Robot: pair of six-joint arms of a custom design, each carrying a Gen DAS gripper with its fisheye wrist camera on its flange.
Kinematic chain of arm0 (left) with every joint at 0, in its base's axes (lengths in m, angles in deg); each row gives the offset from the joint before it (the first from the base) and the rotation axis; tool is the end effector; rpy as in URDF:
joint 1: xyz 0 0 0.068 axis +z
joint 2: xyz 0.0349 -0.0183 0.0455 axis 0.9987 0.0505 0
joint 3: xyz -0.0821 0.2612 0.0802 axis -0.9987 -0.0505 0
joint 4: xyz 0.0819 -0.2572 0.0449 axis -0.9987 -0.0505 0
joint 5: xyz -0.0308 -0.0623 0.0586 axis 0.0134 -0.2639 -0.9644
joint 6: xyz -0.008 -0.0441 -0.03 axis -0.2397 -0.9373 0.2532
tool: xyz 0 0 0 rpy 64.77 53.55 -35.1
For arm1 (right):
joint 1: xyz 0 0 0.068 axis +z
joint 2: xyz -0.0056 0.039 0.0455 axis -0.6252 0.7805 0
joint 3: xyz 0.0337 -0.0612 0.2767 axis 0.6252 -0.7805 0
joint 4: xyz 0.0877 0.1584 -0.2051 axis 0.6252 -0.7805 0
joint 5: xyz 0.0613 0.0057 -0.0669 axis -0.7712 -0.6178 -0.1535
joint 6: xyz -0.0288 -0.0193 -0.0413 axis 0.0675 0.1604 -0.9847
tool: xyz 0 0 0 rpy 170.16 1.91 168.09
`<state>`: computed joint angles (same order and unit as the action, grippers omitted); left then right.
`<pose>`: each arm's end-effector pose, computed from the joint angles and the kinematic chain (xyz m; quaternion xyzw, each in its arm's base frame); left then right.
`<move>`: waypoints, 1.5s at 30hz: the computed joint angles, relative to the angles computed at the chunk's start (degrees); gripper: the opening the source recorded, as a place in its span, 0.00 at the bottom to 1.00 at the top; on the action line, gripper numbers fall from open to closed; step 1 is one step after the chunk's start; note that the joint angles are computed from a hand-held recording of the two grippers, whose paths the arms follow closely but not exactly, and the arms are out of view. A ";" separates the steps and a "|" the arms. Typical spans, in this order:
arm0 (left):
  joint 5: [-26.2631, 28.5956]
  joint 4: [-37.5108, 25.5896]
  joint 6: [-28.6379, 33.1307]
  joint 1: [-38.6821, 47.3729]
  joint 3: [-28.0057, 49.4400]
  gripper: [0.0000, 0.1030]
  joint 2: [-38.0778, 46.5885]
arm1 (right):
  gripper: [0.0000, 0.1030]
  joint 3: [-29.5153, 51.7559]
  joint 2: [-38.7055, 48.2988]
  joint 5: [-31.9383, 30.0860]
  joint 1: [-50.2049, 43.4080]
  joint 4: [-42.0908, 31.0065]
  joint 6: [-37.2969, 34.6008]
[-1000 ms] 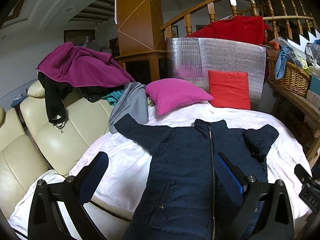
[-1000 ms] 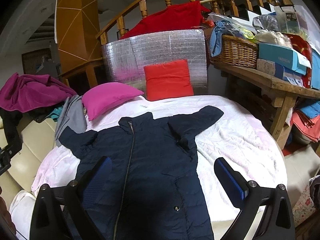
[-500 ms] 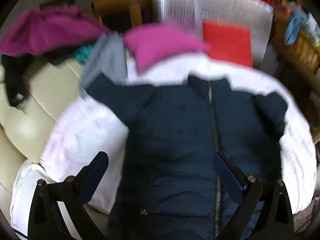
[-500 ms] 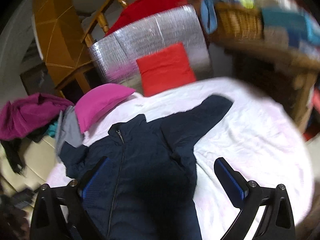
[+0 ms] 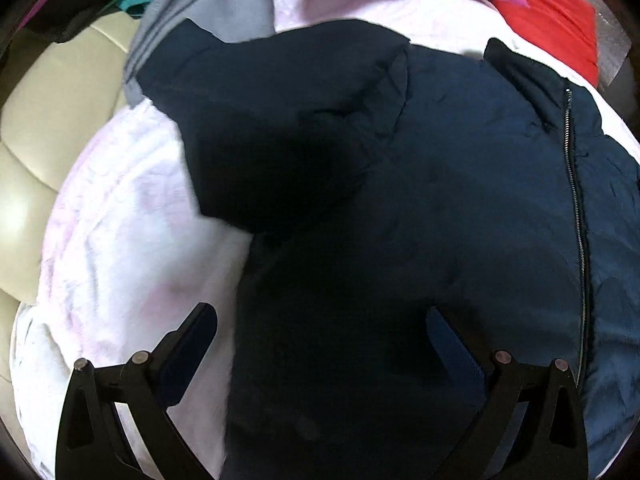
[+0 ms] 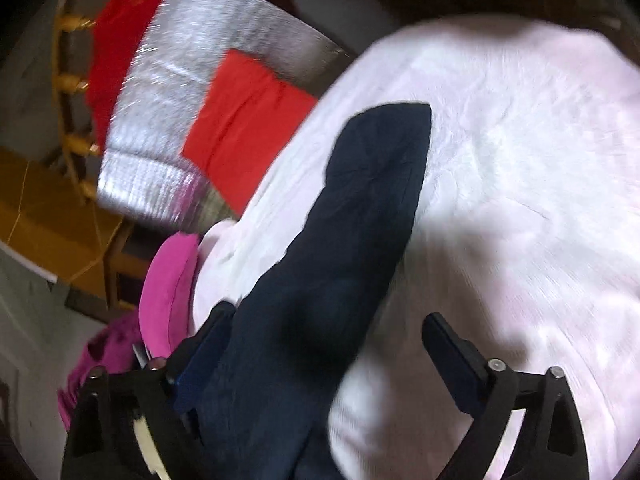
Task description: Fold large clothes
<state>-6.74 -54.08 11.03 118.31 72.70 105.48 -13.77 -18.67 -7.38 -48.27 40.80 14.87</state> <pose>0.3850 0.2260 0.1404 0.0917 0.9792 0.0241 0.1796 0.1917 -0.0247 0.1187 0.5013 0.7297 0.2972 0.3578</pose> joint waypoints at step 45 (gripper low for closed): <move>21.20 -5.45 23.35 1.75 -28.17 1.00 -35.31 | 0.63 -1.41 30.69 57.06 71.90 46.15 32.03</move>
